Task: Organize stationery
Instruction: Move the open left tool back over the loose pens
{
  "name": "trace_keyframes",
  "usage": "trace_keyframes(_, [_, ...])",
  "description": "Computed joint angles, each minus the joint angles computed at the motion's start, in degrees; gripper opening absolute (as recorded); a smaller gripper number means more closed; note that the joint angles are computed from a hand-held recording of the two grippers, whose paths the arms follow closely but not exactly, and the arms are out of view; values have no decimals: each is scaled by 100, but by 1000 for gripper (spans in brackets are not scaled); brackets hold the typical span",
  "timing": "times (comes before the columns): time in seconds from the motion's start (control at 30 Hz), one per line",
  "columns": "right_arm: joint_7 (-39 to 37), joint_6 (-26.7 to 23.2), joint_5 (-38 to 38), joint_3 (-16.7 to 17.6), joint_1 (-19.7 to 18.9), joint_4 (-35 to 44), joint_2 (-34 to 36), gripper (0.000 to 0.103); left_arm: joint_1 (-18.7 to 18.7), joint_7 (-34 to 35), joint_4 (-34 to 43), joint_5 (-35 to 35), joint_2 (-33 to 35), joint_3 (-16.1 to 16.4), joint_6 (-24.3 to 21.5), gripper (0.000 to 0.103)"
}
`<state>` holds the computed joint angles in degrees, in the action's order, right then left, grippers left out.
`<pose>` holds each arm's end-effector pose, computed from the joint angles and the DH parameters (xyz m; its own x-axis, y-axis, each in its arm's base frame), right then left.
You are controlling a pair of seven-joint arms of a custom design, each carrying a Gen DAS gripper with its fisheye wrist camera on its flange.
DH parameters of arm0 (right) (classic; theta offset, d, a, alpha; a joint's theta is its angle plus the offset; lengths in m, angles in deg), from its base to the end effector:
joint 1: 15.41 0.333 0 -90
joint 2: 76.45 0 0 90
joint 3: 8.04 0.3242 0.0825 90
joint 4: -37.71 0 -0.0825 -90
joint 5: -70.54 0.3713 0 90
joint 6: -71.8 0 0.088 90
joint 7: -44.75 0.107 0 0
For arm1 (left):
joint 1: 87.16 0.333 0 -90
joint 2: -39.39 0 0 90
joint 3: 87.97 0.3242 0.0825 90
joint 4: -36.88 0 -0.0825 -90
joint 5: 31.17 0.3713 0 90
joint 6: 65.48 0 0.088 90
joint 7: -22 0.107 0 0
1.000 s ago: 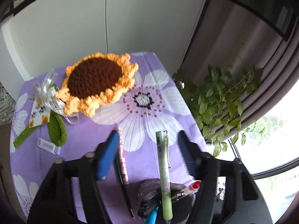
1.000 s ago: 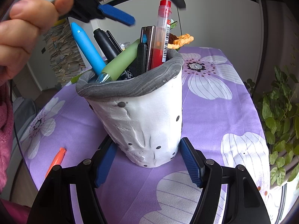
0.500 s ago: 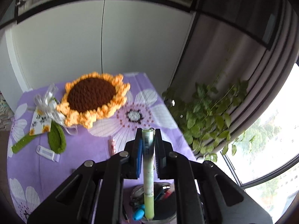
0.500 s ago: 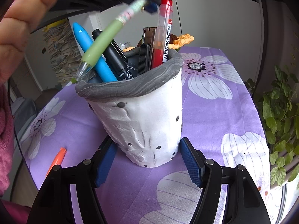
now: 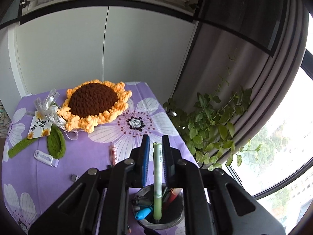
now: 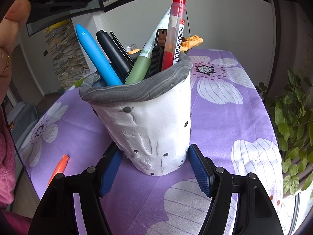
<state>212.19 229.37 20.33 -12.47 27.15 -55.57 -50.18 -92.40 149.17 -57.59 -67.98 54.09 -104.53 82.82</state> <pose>0.5327 0.4693 0.4328 0.1113 -0.9831 -0.1453 -0.6721 0.0332 -0.7397 0.6363 -0.2185 0.5562 -0.5990 -0.7665 0.2316 -0.6295 0.2720 -0.7279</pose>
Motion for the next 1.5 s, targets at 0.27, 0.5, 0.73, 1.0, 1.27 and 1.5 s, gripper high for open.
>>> trace_keyframes(0.27, [-2, 4, 7, -4, 3, 2, 2, 70, -328, -1166, 619, 1155, 463, 215, -438, 42])
trace_keyframes(0.5, [1, 7, 1, -10, 5, 2, 5, 70, -26, -941, 246, 949, 287, -38, -346, 7])
trace_keyframes(0.73, [-5, 5, 6, -12, 5, 5, 7, 70, 82, 246, -579, -35, -406, -57, -174, 10])
trace_keyframes(1.0, [-4, 13, 6, -10, -1, -5, 0, 70, 55, 1109, -1179, -1648, -993, 246, 924, 63])
trace_keyframes(1.27, [9, -5, -13, -16, 8, -1, 0, 70, -94, -1827, -345, 1442, 84, 757, 308, 57])
trace_keyframes(1.5, [-1, -85, -50, 0, 20, 37, 13, 70, 11, -2187, 138, 2049, 657, 472, -465, 43])
